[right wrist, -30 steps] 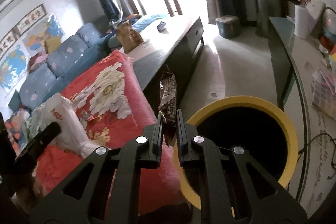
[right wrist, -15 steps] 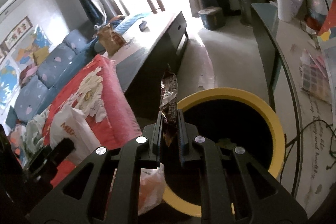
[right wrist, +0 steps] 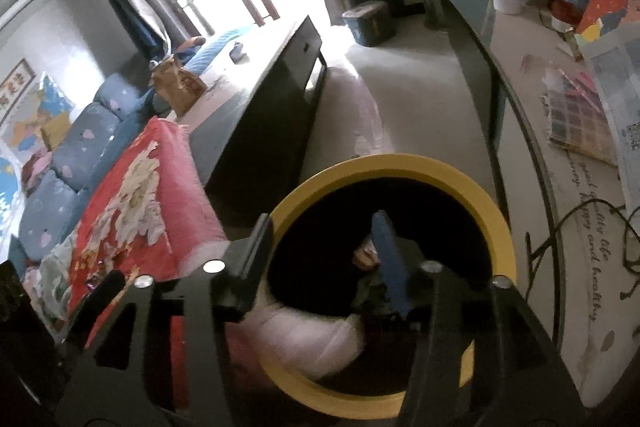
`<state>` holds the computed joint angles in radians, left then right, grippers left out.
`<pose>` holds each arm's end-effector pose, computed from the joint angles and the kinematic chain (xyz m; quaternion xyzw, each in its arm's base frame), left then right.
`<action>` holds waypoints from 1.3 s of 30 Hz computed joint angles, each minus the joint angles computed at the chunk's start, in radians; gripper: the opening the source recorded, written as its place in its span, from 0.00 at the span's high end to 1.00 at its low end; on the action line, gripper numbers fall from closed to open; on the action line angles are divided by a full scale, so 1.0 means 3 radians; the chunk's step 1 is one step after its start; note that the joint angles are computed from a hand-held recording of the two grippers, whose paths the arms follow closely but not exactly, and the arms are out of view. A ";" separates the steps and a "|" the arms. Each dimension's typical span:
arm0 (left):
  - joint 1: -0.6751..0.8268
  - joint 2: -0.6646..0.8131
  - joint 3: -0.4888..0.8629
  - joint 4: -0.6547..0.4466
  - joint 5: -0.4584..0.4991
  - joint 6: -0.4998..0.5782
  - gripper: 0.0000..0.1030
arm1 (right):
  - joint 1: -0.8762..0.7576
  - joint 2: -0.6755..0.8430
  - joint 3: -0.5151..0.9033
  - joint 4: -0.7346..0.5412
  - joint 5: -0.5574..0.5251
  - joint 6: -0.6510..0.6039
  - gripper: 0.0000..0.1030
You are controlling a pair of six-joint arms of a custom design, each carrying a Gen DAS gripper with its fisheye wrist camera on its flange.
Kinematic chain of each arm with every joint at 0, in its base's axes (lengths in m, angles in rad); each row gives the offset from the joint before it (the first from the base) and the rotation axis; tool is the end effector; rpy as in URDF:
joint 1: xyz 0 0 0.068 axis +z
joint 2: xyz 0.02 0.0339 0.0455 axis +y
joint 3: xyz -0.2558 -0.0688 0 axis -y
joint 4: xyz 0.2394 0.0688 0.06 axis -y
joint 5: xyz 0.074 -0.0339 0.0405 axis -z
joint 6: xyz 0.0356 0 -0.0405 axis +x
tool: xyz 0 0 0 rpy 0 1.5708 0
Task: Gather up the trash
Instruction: 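Open both tools to drop the candy bar and plastic bag into the bin, then move both open tools back over the bed toward the purple wrapper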
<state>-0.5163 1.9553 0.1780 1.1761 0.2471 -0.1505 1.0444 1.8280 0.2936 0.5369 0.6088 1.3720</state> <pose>0.1827 -0.1138 0.0426 0.2162 0.8529 -0.2544 0.4013 0.1230 0.1711 0.0371 0.2328 0.8890 0.1502 0.3645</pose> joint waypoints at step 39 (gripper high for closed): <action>0.2851 -0.0794 -0.0344 -0.0524 0.1263 0.0542 0.06 | 0.0594 0.0371 0.1478 -0.0719 0.0150 -0.1185 0.34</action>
